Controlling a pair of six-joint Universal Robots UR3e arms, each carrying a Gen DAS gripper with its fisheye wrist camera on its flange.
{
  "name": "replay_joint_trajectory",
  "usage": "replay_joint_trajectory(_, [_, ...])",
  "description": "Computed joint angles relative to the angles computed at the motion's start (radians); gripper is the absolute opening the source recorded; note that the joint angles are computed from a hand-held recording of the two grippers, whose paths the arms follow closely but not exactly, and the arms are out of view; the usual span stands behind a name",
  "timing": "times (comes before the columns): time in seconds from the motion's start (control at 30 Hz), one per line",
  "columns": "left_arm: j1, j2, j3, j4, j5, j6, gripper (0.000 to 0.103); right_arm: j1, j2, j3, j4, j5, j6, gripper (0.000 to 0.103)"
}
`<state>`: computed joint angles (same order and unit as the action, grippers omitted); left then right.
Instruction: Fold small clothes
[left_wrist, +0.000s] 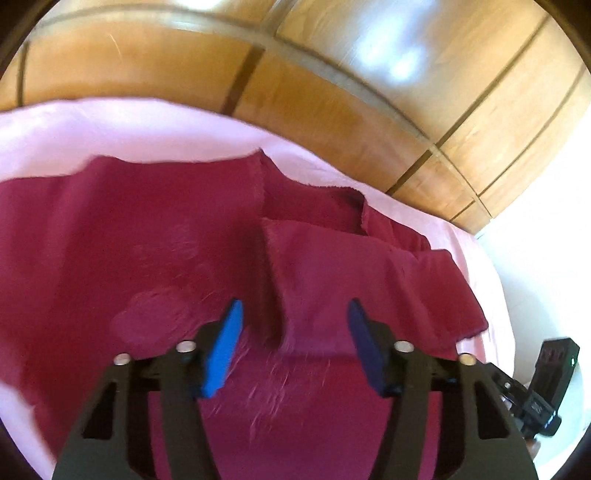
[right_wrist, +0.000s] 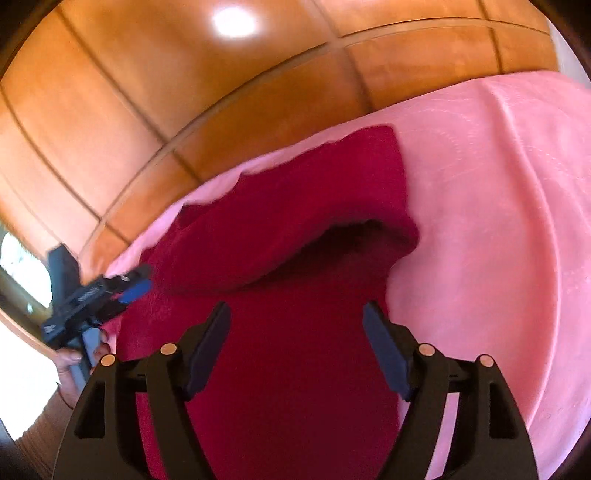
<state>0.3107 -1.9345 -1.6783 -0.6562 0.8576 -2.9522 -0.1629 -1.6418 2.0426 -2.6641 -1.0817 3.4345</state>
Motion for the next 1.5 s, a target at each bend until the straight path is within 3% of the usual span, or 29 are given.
replay_joint_trajectory(0.07, [-0.028,-0.057,0.070,-0.037,0.008,-0.008,0.024,-0.020,0.044,-0.033,-0.031,0.019,0.010,0.079])
replay_joint_trajectory(0.1, [-0.043,-0.072,0.095,-0.040,0.029,-0.009,0.007,-0.055,0.051,-0.045,-0.022,0.057,-0.008,0.081])
replay_joint_trajectory(0.23, [0.012,-0.020,0.039,0.050,0.017,-0.046,0.005,-0.053,0.157,-0.130,-0.033,0.085,-0.005,0.081])
replay_joint_trajectory(0.3, [0.048,0.003,0.020,0.065,0.027,-0.047,0.005,-0.074,0.132,-0.103,-0.011,0.121,-0.043,0.081])
replay_joint_trajectory(0.37, [0.063,0.013,0.016,0.064,0.061,-0.018,0.005,-0.040,0.141,-0.106,-0.006,0.058,-0.056,0.082])
replay_joint_trajectory(0.5, [0.051,0.005,0.005,0.058,0.136,0.042,0.005,-0.036,0.091,-0.094,0.086,0.064,-0.097,0.083])
replay_joint_trajectory(0.63, [0.060,0.040,-0.069,0.131,0.161,0.059,0.005,-0.041,-0.008,-0.134,0.201,0.138,-0.195,0.083])
replay_joint_trajectory(0.73, [0.055,0.054,-0.093,0.158,0.180,0.067,0.005,0.008,0.053,-0.233,0.148,0.076,-0.162,0.083])
replay_joint_trajectory(0.87, [0.037,0.013,-0.051,0.149,0.229,0.050,0.005,0.091,0.307,-0.436,0.149,-0.100,-0.074,0.083])
replay_joint_trajectory(0.97, [0.029,-0.017,-0.038,0.180,0.241,0.029,0.009,0.147,0.436,-0.492,0.143,-0.218,-0.055,0.082])
replay_joint_trajectory(1.03, [0.036,0.003,-0.059,0.182,0.237,0.041,0.013,0.193,0.455,-0.507,0.123,-0.289,-0.072,0.088])
replay_joint_trajectory(1.13, [0.088,0.063,-0.112,0.155,0.194,0.039,0.026,0.221,0.438,-0.530,0.164,-0.339,-0.066,0.089])
replay_joint_trajectory(1.2, [0.162,0.136,-0.172,0.109,0.129,0.071,0.027,0.233,0.388,-0.488,0.143,-0.359,-0.048,0.089])
replay_joint_trajectory(1.3, [0.294,0.251,-0.259,0.028,0.052,0.121,0.054,0.258,0.295,-0.380,0.078,-0.351,-0.019,0.094])
replay_joint_trajectory(1.5, [0.626,0.429,-0.333,-0.266,-0.045,0.294,0.055,0.398,0.242,-0.270,0.042,-0.452,-0.028,0.096])
